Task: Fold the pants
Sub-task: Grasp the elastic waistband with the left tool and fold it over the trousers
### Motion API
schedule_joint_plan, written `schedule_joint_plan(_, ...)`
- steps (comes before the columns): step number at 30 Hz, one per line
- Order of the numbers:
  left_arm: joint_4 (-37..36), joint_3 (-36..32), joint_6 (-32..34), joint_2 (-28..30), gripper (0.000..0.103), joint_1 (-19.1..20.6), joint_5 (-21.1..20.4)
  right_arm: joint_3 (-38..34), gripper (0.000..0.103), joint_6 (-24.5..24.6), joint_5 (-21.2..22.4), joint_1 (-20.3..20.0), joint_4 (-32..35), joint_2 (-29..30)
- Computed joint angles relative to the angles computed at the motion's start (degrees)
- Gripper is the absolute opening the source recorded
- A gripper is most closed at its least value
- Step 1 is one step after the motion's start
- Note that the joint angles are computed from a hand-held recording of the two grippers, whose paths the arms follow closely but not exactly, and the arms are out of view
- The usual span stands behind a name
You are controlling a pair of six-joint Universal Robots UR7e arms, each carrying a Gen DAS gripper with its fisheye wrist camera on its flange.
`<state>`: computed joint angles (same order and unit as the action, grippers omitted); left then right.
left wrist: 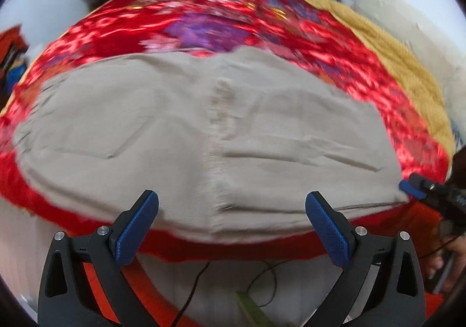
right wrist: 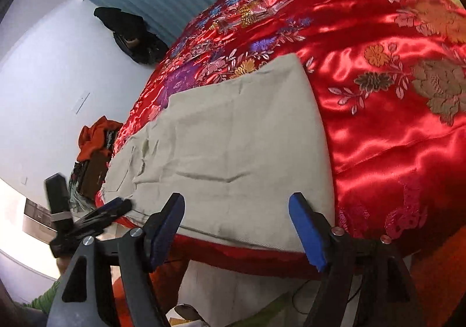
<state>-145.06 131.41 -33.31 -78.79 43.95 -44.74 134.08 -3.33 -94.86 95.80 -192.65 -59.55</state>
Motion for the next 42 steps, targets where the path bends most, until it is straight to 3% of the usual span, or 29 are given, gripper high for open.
schedule_joint_plan(3, 2.28, 1.40, -4.15, -6.66, 0.101, 1.46, 1.21, -0.83, 0.074, -0.58, -0.48, 0.13, 0.22, 0.56)
schedule_joint_plan(7, 0.88, 3.10, -12.16, -17.31, 0.101, 6.99, 3.17, -1.03, 0.074, -1.16, -1.58, 0.81, 0.15, 1.14)
schedule_joint_plan(11, -5.31, 3.54, -16.71, -22.73, 0.099, 15.21, -0.75, -1.47, 0.074, -0.82, -1.41, 0.85, -0.02, 1.90)
schedule_joint_plan(13, -6.86, 3.01, -15.87, -22.18, 0.092, 17.72, -3.15, -1.48, 0.074, -0.58, -1.21, 0.66, -0.03, 1.97)
schedule_joint_plan(15, -6.87, 1.92, -14.64, -20.84, 0.076, 19.75, -5.31, -1.59, 0.074, -0.34, -1.21, 0.67, -0.04, 2.06)
schedule_joint_plan(19, -12.13, 1.43, -15.80, -17.72, 0.070, 23.17, -7.57, -1.49, 0.074, -0.41, -1.30, 0.67, -0.12, 1.99)
schedule_joint_plan(23, -16.02, 0.85, -13.14, -16.40, 0.036, 24.96, -10.57, -1.49, 0.074, -0.59, -1.13, 0.59, -0.10, 2.02)
schedule_joint_plan(26, -16.56, 0.82, -13.35, -16.13, 0.036, 24.78, -9.45, -1.67, 0.074, -0.74, -1.32, 0.61, 0.14, 2.17)
schedule_joint_plan(29, -17.83, -0.01, -12.55, -14.34, 0.050, 26.16, -10.55, -1.92, 0.074, -0.67, -1.40, 0.61, 0.30, 2.48)
schedule_joint_plan(31, -16.56, -0.92, -12.69, -13.56, 0.049, 26.08, -9.95, -2.10, 0.074, -0.66, -1.35, 0.59, 0.41, 2.66)
schedule_joint_plan(32, -15.40, -1.35, -13.21, -13.35, 0.044, 25.18, -8.19, -2.18, 0.074, -0.65, -1.37, 0.59, 0.49, 2.73)
schedule_joint_plan(33, -14.95, -1.60, -13.27, -13.13, 0.028, 24.48, -6.66, -2.27, 0.074, -0.61, -1.46, 0.65, 0.57, 2.82)
schedule_joint_plan(34, -13.96, -1.69, -13.21, -13.15, 0.023, 23.35, -4.29, -2.29, 0.074, -0.70, -1.46, 0.65, 0.54, 2.87)
schedule_joint_plan(38, -14.72, -0.07, -12.47, -15.41, 0.018, 19.24, -0.51, -2.27, 0.074, -0.80, -1.32, 0.51, 0.53, 2.93)
schedule_joint_plan(42, -12.66, 0.14, -9.94, -18.20, 0.017, 11.85, 3.79, -2.11, 0.074, -0.87, -1.16, 0.43, 0.08, 2.94)
